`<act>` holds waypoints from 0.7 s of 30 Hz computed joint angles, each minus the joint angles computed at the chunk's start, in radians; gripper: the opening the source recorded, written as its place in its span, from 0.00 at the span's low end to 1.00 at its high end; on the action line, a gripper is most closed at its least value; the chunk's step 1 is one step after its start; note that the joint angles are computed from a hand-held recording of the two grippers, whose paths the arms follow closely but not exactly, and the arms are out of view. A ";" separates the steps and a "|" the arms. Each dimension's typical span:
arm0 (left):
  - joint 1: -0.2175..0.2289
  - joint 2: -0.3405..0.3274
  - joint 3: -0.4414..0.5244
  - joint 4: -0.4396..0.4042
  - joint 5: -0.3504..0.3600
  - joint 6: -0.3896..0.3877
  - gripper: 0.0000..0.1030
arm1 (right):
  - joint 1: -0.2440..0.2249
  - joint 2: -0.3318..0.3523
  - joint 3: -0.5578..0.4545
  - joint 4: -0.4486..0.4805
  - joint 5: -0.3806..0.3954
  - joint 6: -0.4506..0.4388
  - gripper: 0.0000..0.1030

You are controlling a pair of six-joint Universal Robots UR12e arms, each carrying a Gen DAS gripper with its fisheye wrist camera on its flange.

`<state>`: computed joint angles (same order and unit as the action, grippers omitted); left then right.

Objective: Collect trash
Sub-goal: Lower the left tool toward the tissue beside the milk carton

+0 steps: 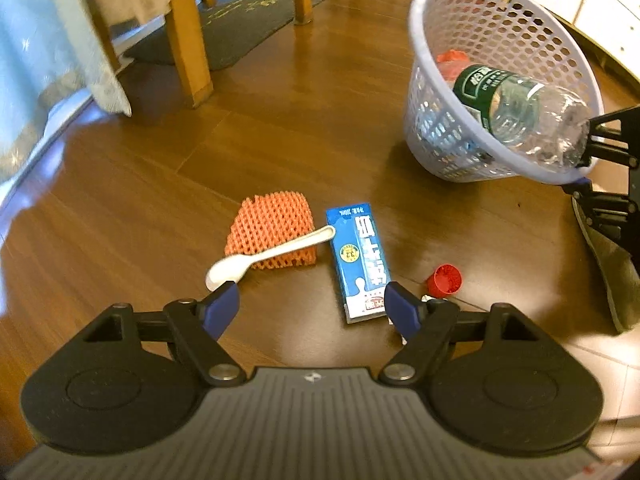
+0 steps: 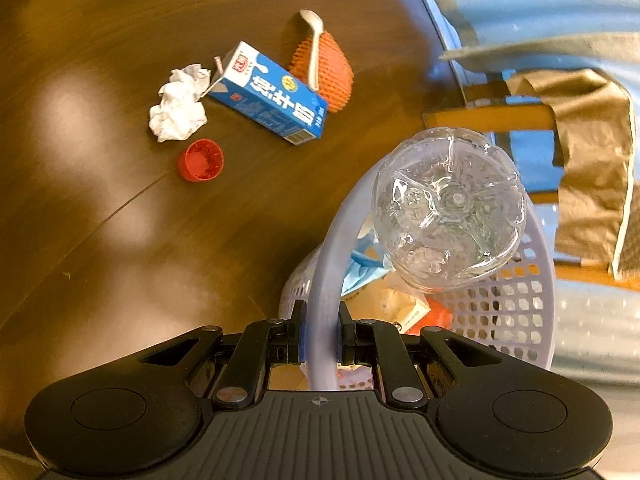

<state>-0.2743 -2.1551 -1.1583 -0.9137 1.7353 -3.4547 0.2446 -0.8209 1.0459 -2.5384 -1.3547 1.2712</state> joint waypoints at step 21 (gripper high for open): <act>-0.035 -0.046 0.029 0.024 0.005 -0.005 0.74 | 0.004 0.073 -0.121 0.060 0.092 -0.008 0.10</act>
